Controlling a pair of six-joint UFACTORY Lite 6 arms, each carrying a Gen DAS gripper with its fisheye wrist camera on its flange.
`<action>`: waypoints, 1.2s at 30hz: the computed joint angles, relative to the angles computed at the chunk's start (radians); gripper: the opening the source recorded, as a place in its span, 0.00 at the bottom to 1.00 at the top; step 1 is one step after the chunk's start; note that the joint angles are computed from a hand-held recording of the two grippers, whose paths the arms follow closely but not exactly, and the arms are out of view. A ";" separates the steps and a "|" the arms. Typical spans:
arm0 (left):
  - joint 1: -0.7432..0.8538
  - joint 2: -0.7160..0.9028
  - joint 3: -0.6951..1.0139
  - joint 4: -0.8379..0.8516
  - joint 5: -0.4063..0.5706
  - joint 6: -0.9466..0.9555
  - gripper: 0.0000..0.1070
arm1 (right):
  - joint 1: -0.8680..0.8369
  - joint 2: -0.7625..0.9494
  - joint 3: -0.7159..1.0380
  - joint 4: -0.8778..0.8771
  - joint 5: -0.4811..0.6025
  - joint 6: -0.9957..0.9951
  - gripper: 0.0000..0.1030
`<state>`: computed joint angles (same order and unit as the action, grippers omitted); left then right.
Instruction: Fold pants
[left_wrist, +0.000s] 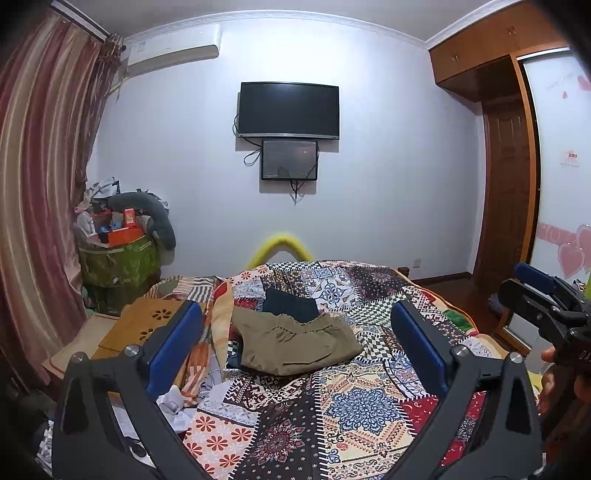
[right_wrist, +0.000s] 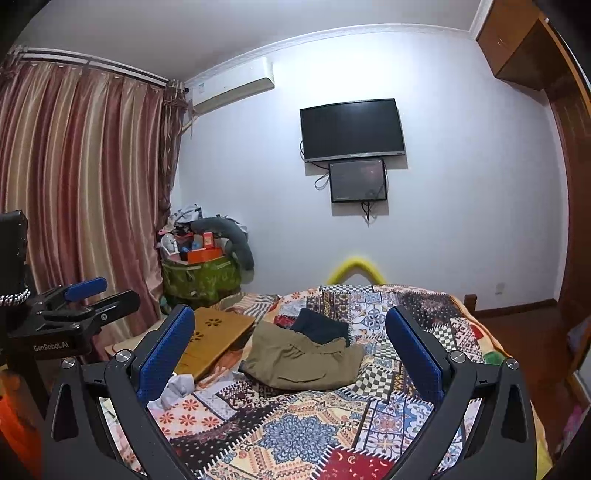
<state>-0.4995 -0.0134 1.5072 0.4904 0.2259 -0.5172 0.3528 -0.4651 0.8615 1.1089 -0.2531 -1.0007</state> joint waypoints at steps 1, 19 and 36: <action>0.002 0.004 0.003 -0.017 0.000 0.015 0.96 | 0.003 -0.007 -0.011 0.000 -0.004 0.003 1.00; 0.014 0.048 0.024 -0.104 -0.009 0.100 0.96 | -0.032 -0.008 -0.019 0.096 0.034 -0.073 1.00; 0.010 0.052 0.018 -0.171 -0.020 0.179 0.96 | -0.052 -0.023 -0.017 0.167 0.055 -0.139 1.00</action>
<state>-0.4893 0.0389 1.5254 0.3198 0.2063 -0.3385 0.3003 -0.4879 0.8442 1.2760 -0.1976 -1.1396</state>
